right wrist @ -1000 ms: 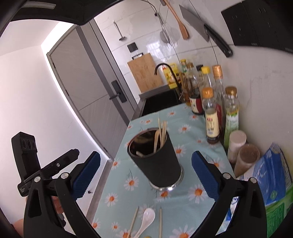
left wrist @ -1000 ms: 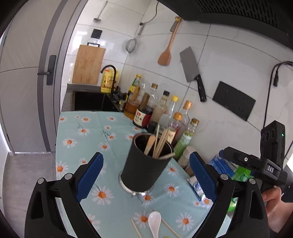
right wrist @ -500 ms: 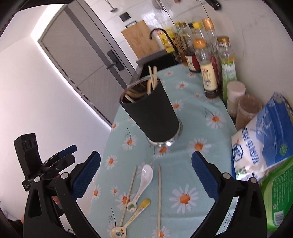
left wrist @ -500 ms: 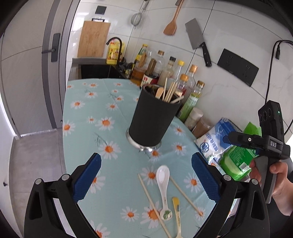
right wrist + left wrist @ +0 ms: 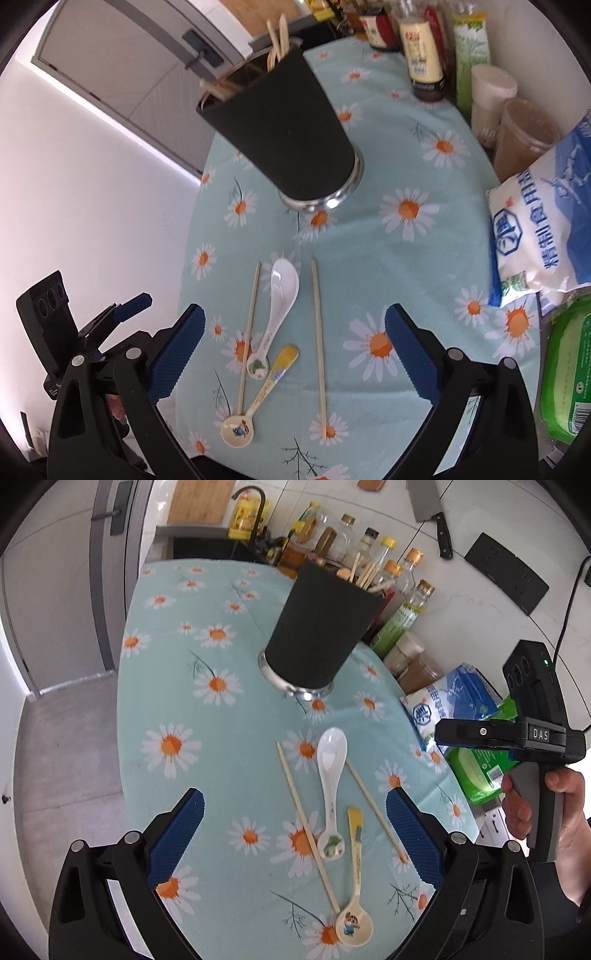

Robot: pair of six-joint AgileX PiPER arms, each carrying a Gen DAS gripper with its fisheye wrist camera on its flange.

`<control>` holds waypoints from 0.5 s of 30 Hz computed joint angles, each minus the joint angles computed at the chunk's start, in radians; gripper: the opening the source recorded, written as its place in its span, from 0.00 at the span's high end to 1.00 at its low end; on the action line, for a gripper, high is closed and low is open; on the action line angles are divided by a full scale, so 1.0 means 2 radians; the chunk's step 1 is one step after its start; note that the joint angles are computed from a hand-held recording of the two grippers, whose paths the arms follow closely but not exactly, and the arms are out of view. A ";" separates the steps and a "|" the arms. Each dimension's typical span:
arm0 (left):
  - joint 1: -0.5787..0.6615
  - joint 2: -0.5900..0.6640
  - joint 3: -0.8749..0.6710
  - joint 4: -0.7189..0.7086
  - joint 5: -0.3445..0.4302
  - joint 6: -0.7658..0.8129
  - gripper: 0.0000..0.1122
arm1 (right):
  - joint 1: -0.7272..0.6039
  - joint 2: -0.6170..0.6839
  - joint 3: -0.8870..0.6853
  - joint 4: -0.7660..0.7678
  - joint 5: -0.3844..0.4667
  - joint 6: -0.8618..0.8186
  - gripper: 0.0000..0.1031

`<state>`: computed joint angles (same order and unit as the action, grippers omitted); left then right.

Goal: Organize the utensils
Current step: 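Lower the right tool onto a loose chopstick and grasp it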

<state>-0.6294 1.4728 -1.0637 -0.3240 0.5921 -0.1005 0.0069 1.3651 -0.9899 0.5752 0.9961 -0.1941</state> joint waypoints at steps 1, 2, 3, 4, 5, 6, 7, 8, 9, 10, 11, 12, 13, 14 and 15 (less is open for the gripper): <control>-0.002 0.002 0.001 0.004 0.004 -0.005 0.14 | 0.009 0.009 -0.005 -0.005 0.007 0.005 0.06; -0.007 0.003 0.004 0.015 0.005 -0.019 0.14 | 0.019 0.018 -0.010 -0.015 0.011 0.016 0.06; -0.010 0.004 0.007 0.019 0.006 -0.024 0.14 | 0.028 0.025 -0.014 -0.025 0.014 0.024 0.06; -0.013 0.006 0.009 0.020 0.008 -0.027 0.14 | 0.039 0.038 -0.022 -0.036 0.021 0.032 0.06; -0.018 0.011 0.011 0.026 0.012 -0.035 0.14 | 0.044 0.047 -0.025 -0.040 0.025 0.037 0.07; -0.022 0.014 0.011 0.031 0.016 -0.043 0.14 | 0.050 0.058 -0.032 -0.045 0.032 0.044 0.09; -0.025 0.018 0.011 0.034 0.021 -0.048 0.14 | 0.058 0.072 -0.042 -0.052 0.045 0.051 0.10; -0.029 0.021 0.012 0.034 0.024 -0.049 0.14 | 0.063 0.083 -0.050 -0.057 0.053 0.056 0.16; -0.032 0.022 0.016 0.036 0.026 -0.052 0.14 | 0.069 0.092 -0.058 -0.064 0.057 0.063 0.22; -0.035 0.023 0.018 0.037 0.027 -0.056 0.14 | 0.080 0.101 -0.067 -0.080 0.062 0.074 0.23; -0.038 0.025 0.021 0.035 0.028 -0.055 0.14 | 0.090 0.111 -0.076 -0.093 0.067 0.081 0.24; -0.039 0.024 0.025 0.034 0.027 -0.055 0.14 | 0.094 0.117 -0.079 -0.099 0.069 0.083 0.29; -0.041 0.023 0.028 0.035 0.026 -0.058 0.14 | 0.101 0.127 -0.086 -0.110 0.073 0.092 0.32; -0.042 0.023 0.033 0.032 0.024 -0.058 0.14 | 0.106 0.139 -0.094 -0.115 0.078 0.097 0.39; -0.041 0.023 0.036 0.025 0.023 -0.054 0.14 | 0.106 0.151 -0.098 -0.112 0.080 0.093 0.46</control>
